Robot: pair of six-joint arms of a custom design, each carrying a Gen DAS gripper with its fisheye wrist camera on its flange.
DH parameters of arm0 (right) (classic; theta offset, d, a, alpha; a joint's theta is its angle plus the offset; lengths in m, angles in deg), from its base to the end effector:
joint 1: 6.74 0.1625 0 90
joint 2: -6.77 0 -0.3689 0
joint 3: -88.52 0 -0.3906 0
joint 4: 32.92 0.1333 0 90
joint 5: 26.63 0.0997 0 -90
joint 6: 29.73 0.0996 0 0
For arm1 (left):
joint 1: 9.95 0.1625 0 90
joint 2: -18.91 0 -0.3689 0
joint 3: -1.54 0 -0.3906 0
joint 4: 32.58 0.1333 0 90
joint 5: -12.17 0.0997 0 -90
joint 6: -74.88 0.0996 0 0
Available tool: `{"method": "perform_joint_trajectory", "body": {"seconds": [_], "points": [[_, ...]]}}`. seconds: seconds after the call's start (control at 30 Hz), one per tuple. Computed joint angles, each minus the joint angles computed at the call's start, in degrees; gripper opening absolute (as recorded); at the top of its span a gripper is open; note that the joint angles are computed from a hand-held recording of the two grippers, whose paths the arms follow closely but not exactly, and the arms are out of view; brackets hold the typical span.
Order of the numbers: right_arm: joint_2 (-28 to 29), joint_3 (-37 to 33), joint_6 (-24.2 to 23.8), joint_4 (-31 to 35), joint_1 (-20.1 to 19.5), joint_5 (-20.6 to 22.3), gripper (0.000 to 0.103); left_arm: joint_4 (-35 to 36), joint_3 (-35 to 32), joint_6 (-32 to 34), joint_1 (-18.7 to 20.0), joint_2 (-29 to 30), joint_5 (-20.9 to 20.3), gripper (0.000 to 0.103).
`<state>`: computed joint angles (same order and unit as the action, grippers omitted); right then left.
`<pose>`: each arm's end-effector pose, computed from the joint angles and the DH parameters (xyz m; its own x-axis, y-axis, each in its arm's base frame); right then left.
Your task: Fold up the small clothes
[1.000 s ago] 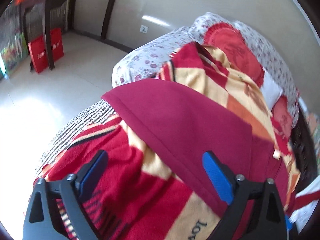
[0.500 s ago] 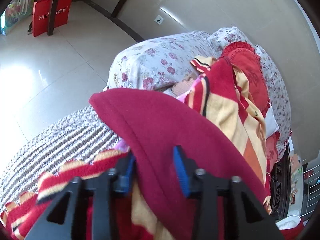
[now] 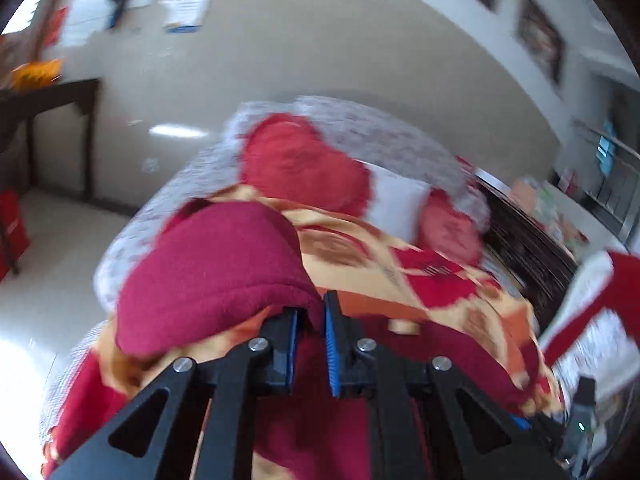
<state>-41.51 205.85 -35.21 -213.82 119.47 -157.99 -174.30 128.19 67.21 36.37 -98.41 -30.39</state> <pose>0.3531 -0.3680 0.0408 -0.6951 -0.3154 0.6461 -0.6175 0.7221 -0.3119 -0.0820 -0.3851 0.4444 -0.8927 0.0357 -0.4492 0.3945 0.5438 -0.7407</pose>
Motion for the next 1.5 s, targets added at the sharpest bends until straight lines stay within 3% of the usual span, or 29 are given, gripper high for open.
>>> {"method": "perform_joint_trajectory", "body": {"seconds": [0.07,0.17,0.23,0.33,0.43,0.5,0.53,0.6,0.67,0.77,0.9,1.0,1.13,1.3,1.37,1.4,1.5], "points": [[-1.3,1.3,0.5,-0.6,-0.4,-0.8,0.069,2.5,1.8,-1.7,-2.8,1.2,-3.3,0.011],[-3.4,3.0,1.1,-0.9,-1.0,-2.8,0.069,4.4,4.9,-5.2,-3.0,5.6,-10.3,0.015],[-5.3,4.4,2.2,-0.6,-1.9,-4.1,0.069,5.2,6.3,-7.3,-1.5,9.0,-14.7,0.034],[-7.7,6.1,3.7,0.0,-3.1,-5.4,0.069,8.0,8.4,-9.7,-1.0,11.6,-16.3,0.046],[-9.8,7.2,4.5,0.8,-4.3,-5.6,0.069,13.4,9.5,-11.3,-1.6,8.7,-16.5,0.053],[-10.4,7.3,3.8,0.8,-4.9,-4.2,0.069,16.9,10.5,-11.7,-3.5,3.0,-14.7,0.065],[-10.0,6.9,3.2,0.6,-5.0,-3.7,0.069,18.5,11.0,-12.0,-4.6,0.4,-12.4,0.074],[-8.8,6.0,1.3,-0.8,-5.0,-2.3,0.069,22.6,12.2,-12.4,-6.6,-5.4,-6.2,0.083],[-7.2,4.9,-0.5,-2.3,-5.3,-0.5,0.069,28.3,12.0,-14.2,-7.1,-8.5,-0.7,0.084],[-4.8,1.4,-0.1,0.2,-6.3,0.1,0.069,36.3,10.6,-19.6,-4.1,-8.7,5.3,0.083],[-2.8,-0.1,-1.0,-3.9,-7.8,-2.1,0.069,34.3,9.6,-22.1,1.9,-6.9,6.7,0.083],[-1.7,-1.0,-4.5,-5.7,-9.6,-2.9,0.068,29.5,9.4,-21.7,4.9,-4.3,6.6,0.083],[0.4,-2.8,-12.3,-4.5,-12.4,-1.0,0.05,27.3,9.0,-20.8,6.6,-3.4,6.7,0.083],[2.7,-4.0,-21.0,-3.1,-14.5,0.4,0.047,25.9,8.6,-20.3,7.1,-1.7,7.4,0.083],[1.9,-3.3,-22.7,-4.0,-14.5,0.6,0.022,25.9,8.9,-20.1,6.9,-1.8,7.9,0.083],[1.1,-2.7,-23.9,-4.5,-14.5,1.3,0.0,26.0,8.9,-20.0,6.9,-1.7,8.0,0.083],[-1.0,-1.8,-24.9,-4.0,-13.9,2.3,0.0,25.8,8.8,-20.2,7.0,-1.8,7.8,0.083]]}}
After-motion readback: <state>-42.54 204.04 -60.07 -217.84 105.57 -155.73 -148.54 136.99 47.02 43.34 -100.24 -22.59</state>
